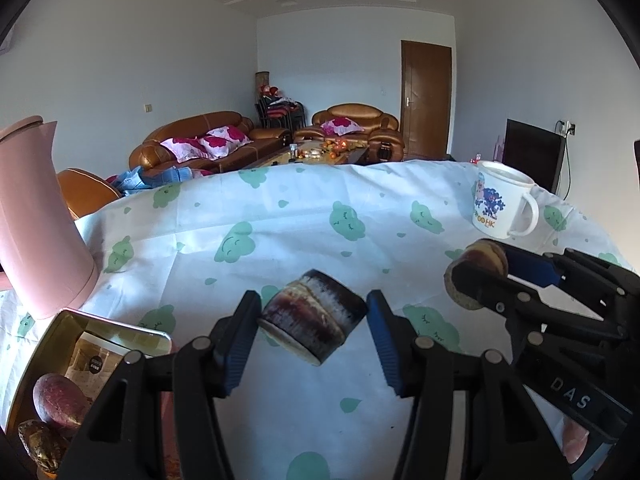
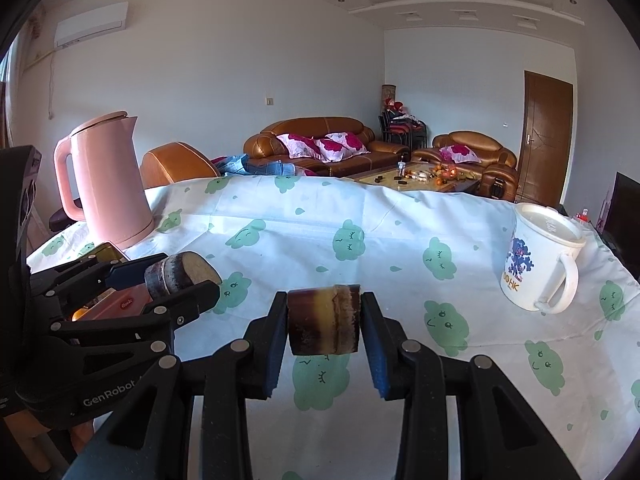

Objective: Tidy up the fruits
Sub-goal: 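Lift both purple chunks with both tools and carry them toward the tin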

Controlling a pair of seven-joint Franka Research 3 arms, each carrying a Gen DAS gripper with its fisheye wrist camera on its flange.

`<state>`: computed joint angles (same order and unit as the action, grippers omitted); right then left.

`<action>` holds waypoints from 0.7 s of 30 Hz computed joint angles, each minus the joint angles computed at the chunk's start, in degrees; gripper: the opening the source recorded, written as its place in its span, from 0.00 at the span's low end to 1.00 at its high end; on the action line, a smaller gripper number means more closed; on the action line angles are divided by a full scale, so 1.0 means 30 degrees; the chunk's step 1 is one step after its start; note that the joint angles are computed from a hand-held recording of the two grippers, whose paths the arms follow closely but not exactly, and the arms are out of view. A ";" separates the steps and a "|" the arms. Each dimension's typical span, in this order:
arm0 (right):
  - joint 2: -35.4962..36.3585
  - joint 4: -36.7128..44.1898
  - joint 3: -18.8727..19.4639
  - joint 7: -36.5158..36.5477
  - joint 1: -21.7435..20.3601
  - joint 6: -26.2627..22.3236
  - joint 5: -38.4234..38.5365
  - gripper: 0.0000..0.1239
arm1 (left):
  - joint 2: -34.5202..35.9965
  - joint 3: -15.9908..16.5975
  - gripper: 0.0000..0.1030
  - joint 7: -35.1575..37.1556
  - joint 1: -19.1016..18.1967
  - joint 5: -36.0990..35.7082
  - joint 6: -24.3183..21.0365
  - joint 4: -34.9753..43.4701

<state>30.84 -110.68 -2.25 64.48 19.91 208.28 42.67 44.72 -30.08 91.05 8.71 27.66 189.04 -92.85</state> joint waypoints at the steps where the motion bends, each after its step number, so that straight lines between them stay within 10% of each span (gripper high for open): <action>1: 0.0008 -0.0021 0.0021 0.0011 -0.0006 0.0101 -0.0037 0.30 | -0.0077 0.0166 0.55 -0.0049 -0.0107 -0.0026 0.0183 -0.0078; 21: -0.0039 -0.0608 0.0821 0.0102 -0.0459 0.2093 -0.0792 0.30 | -0.0806 0.2429 0.55 -0.3059 -0.1268 0.1843 0.2495 -0.0706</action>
